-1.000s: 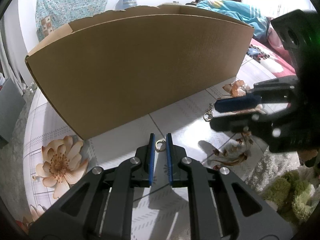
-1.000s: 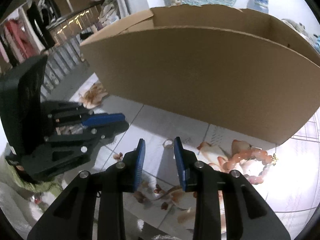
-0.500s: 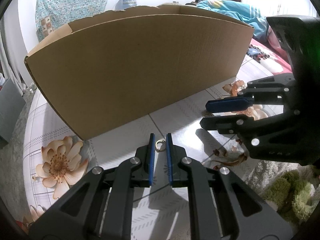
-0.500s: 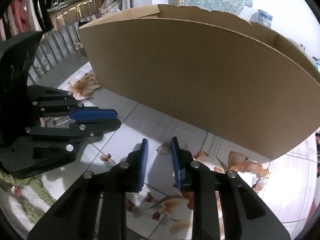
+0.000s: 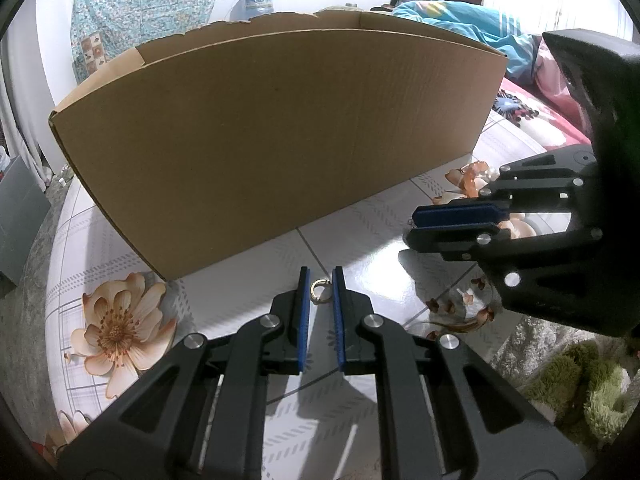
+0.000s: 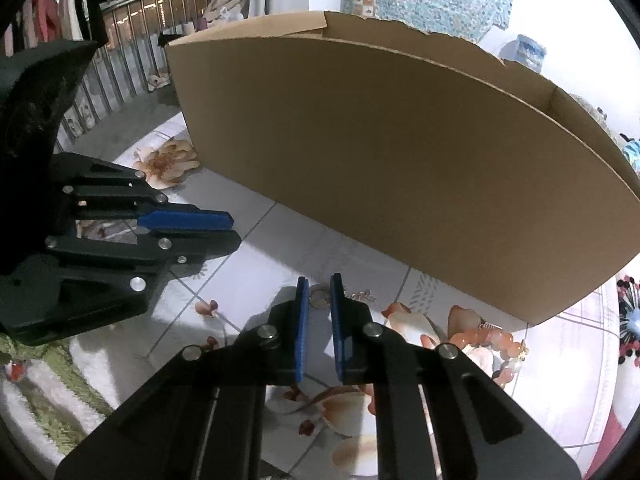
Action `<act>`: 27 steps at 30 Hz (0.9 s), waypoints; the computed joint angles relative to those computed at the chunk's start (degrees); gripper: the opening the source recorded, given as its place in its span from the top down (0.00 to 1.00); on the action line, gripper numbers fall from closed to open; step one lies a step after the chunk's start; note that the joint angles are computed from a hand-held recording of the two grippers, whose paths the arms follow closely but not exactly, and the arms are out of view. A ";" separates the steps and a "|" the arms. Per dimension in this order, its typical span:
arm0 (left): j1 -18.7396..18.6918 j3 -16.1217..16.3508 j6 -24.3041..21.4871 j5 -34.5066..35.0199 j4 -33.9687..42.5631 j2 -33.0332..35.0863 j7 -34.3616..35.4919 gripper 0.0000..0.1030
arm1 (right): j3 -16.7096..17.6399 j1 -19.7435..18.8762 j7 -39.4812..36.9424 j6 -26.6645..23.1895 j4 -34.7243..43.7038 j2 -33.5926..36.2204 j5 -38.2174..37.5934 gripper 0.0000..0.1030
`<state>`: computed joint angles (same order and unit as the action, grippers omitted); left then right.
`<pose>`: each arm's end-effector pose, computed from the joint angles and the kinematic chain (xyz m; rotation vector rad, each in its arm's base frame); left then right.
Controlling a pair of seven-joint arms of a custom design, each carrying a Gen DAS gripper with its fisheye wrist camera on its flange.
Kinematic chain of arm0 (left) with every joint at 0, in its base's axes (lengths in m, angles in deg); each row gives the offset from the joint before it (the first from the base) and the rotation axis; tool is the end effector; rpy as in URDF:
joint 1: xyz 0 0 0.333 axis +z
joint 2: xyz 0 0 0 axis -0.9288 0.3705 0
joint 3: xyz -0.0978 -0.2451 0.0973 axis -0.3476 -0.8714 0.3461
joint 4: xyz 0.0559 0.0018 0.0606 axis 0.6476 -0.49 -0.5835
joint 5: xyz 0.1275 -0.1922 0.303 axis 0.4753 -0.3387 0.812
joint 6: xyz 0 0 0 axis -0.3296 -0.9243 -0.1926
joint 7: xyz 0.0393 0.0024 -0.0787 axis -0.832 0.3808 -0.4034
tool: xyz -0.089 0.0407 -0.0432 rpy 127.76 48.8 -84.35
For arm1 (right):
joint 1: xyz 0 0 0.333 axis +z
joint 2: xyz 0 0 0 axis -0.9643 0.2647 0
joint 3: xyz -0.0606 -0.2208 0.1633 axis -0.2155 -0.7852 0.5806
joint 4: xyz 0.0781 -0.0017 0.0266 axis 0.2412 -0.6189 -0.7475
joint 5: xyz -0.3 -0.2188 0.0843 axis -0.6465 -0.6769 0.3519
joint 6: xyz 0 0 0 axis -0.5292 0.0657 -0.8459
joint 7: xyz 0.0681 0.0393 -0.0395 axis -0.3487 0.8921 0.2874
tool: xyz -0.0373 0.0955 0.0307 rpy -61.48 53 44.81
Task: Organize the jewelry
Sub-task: 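Close the left gripper on the small gold ring, then carry the gold ring into the box and open the left gripper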
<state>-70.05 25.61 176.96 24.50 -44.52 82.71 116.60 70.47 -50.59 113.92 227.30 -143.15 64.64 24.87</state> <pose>0.6028 -0.1425 0.3883 -0.8569 2.6608 -0.9880 0.5306 0.3003 0.3981 -1.9302 1.7763 -0.6235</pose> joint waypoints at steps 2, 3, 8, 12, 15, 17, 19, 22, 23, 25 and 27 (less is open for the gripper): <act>-0.01 -0.01 0.07 0.02 -0.03 -0.01 0.00 0.91 | -0.08 0.22 0.74 0.08 -0.04 -0.13 -0.48 0.89; 0.03 -0.03 0.12 -0.07 -0.05 0.00 0.10 0.91 | -0.05 0.21 0.94 0.34 -0.34 -0.46 -0.51 0.89; 0.39 -0.08 -0.69 -0.93 0.15 -0.02 0.55 0.91 | 0.19 0.10 2.06 1.51 -1.62 -1.85 -0.62 0.89; 1.18 -0.22 -2.25 -3.43 0.01 -0.58 2.70 0.91 | 0.29 -0.16 3.95 2.31 -2.85 -3.62 -1.54 0.89; 1.52 -0.08 -3.31 -5.77 -0.62 -1.68 4.97 0.91 | 0.37 -0.48 6.15 3.03 -3.91 -5.30 -3.48 0.89; 1.61 0.26 -4.08 -6.85 -0.95 -2.45 6.20 0.91 | 0.52 -0.95 7.40 3.72 -4.71 -6.46 -4.47 0.89; 1.82 0.48 -4.98 -9.08 -1.75 -3.95 8.68 0.91 | 0.68 -1.56 8.86 4.97 -5.60 -7.80 -5.73 0.89; 1.63 1.25 -6.83 -11.21 -2.57 -6.34 10.64 0.91 | 1.05 -2.58 10.81 7.08 -6.75 -9.84 -7.68 0.89; 1.67 1.65 -8.43 -12.05 -2.47 -7.23 11.00 0.91 | 1.16 -2.99 11.19 7.95 -7.04 -10.65 -8.37 0.89; 1.71 2.53 -11.65 -13.91 -1.95 -8.69 11.66 0.91 | 1.36 -3.89 10.63 9.45 -7.21 -11.92 -8.79 0.89; 1.93 3.49 -15.79 -16.16 0.29 -9.62 12.05 0.91 | 1.42 -4.94 8.67 10.96 -6.64 -12.95 -8.70 0.89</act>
